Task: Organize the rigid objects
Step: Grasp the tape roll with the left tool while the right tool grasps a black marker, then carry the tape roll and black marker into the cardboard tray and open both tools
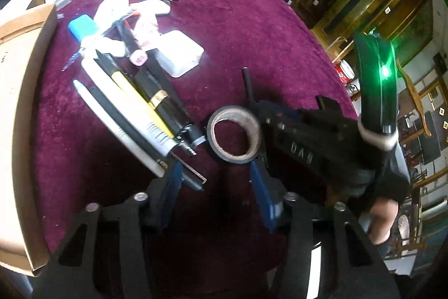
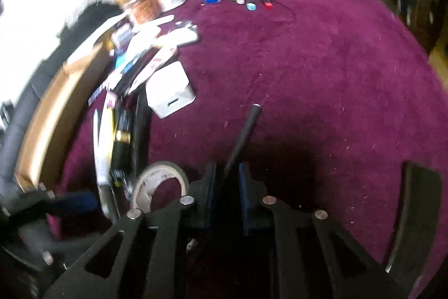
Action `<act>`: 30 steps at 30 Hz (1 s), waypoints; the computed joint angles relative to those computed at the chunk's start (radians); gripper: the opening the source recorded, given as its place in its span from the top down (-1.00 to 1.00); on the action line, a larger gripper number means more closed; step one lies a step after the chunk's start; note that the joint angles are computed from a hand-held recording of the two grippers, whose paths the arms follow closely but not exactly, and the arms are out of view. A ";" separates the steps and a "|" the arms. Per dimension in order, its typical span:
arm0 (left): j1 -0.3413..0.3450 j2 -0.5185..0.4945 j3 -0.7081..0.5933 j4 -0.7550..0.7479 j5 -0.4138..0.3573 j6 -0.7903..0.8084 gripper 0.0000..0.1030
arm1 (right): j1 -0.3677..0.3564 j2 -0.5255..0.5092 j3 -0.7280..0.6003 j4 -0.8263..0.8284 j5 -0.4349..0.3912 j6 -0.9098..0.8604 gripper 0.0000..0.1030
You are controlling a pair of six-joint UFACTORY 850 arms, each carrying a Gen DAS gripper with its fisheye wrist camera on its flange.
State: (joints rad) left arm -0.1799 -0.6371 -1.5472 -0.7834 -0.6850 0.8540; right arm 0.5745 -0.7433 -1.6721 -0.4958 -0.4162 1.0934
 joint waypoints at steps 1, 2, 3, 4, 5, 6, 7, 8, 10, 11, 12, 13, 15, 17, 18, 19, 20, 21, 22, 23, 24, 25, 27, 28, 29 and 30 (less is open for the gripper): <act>-0.004 -0.006 -0.009 0.007 -0.009 -0.005 0.06 | 0.000 0.011 0.016 -0.007 -0.002 0.012 0.80; -0.009 -0.012 -0.017 0.018 -0.013 -0.018 0.06 | -0.001 0.025 0.039 -0.016 0.001 0.031 0.82; -0.012 -0.015 -0.021 0.020 -0.020 -0.025 0.06 | -0.004 0.041 0.064 -0.024 0.010 0.053 0.83; -0.015 -0.026 -0.033 0.020 -0.035 -0.035 0.06 | -0.007 0.056 0.090 -0.040 0.020 0.083 0.85; -0.016 -0.034 -0.045 0.025 -0.046 -0.049 0.06 | -0.007 0.064 0.104 -0.059 0.022 0.105 0.85; -0.021 -0.043 -0.057 0.036 -0.051 -0.075 0.06 | -0.005 0.073 0.120 -0.086 0.027 0.135 0.85; -0.026 -0.051 -0.068 0.054 -0.053 -0.103 0.06 | -0.003 0.081 0.132 -0.101 0.033 0.150 0.85; -0.032 -0.058 -0.078 0.079 -0.046 -0.135 0.06 | 0.001 0.083 0.139 -0.118 0.039 0.167 0.85; -0.043 -0.078 -0.104 0.121 -0.038 -0.197 0.07 | 0.007 0.089 0.149 -0.159 0.035 0.204 0.85; -0.045 -0.098 -0.129 0.118 -0.046 -0.210 0.07 | 0.011 0.089 0.151 -0.182 0.034 0.227 0.85; -0.049 -0.108 -0.143 0.139 -0.048 -0.248 0.17 | 0.013 0.092 0.159 -0.203 0.037 0.251 0.85; -0.054 -0.109 -0.142 0.167 -0.045 -0.292 0.23 | 0.015 0.094 0.162 -0.212 0.038 0.264 0.85; -0.062 -0.107 -0.141 0.206 -0.025 -0.345 0.66 | 0.016 0.098 0.170 -0.230 0.045 0.294 0.85; -0.066 -0.108 -0.142 0.253 -0.011 -0.399 0.83 | 0.019 0.094 0.165 -0.239 0.036 0.305 0.85; -0.066 -0.103 -0.135 0.254 -0.011 -0.390 0.89 | 0.023 0.091 0.160 -0.244 0.023 0.304 0.85; -0.066 -0.092 -0.119 0.259 -0.009 -0.375 0.89 | 0.028 0.092 0.162 -0.251 0.014 0.309 0.85; -0.061 -0.077 -0.098 0.246 -0.014 -0.351 0.90 | 0.033 0.089 0.157 -0.259 0.000 0.311 0.84; -0.060 -0.065 -0.077 0.237 -0.017 -0.333 0.90 | 0.040 0.086 0.152 -0.274 -0.019 0.317 0.84; -0.059 -0.051 -0.052 0.236 -0.012 -0.321 0.90 | 0.045 0.083 0.150 -0.289 -0.030 0.328 0.84; -0.057 -0.045 -0.043 0.235 0.001 -0.313 0.90 | 0.054 0.078 0.144 -0.322 -0.051 0.351 0.84; -0.059 -0.043 -0.046 0.242 0.003 -0.312 0.90 | 0.057 0.075 0.141 -0.335 -0.061 0.360 0.84; -0.059 -0.035 -0.037 0.236 0.004 -0.296 0.90 | 0.056 0.076 0.143 -0.341 -0.059 0.371 0.85; -0.059 -0.033 -0.049 0.223 -0.005 -0.286 0.90 | 0.045 0.097 0.174 -0.340 -0.004 0.421 0.85; -0.050 -0.016 -0.032 0.205 0.001 -0.264 0.90 | 0.041 0.113 0.196 -0.364 0.040 0.464 0.85; -0.042 -0.009 -0.033 0.196 -0.009 -0.260 0.90 | 0.044 0.134 0.217 -0.429 0.074 0.540 0.85; -0.029 0.000 -0.029 0.176 -0.021 -0.247 0.90 | 0.053 0.147 0.225 -0.500 0.085 0.607 0.85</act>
State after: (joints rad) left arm -0.2085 -0.6375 -1.5760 -0.6070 -0.7059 0.6070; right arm 0.6274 -0.5967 -1.4467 -0.9963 -0.3313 1.7004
